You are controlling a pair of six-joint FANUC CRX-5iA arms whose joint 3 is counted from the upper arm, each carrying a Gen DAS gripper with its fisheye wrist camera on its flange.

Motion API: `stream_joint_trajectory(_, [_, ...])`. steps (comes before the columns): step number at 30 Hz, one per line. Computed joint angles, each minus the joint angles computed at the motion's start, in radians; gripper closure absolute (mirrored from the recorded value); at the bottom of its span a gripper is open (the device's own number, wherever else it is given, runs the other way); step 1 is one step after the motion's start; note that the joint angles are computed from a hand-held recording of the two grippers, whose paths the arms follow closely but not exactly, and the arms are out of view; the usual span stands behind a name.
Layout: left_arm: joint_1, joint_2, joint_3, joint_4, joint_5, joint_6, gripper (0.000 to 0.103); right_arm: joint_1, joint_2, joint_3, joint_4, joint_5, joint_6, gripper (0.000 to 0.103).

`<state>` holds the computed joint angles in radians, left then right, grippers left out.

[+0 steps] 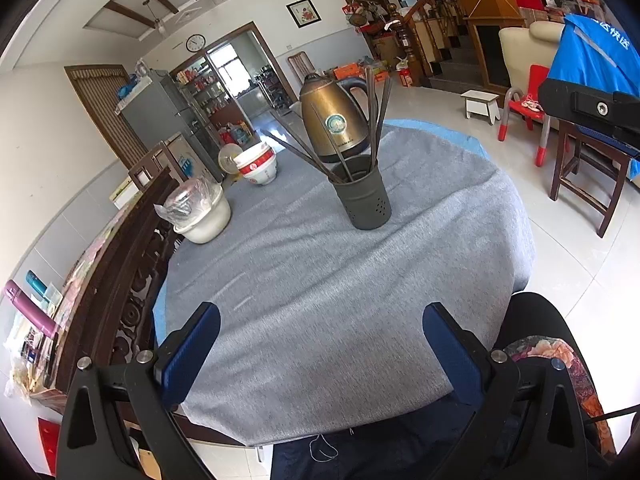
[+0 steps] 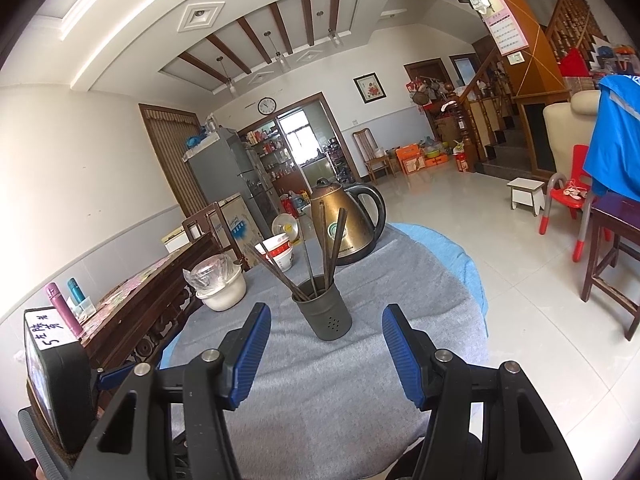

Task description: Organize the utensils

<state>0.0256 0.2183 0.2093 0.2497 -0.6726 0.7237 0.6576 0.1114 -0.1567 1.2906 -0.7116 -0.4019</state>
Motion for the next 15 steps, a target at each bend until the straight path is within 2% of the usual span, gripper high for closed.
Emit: stream_joint_trajectory(15, [0.048,0.022,0.026,0.036,-0.049,0.028,0.002,0.025,0.053,0.077,-0.075,-0.001,0.113,0.041])
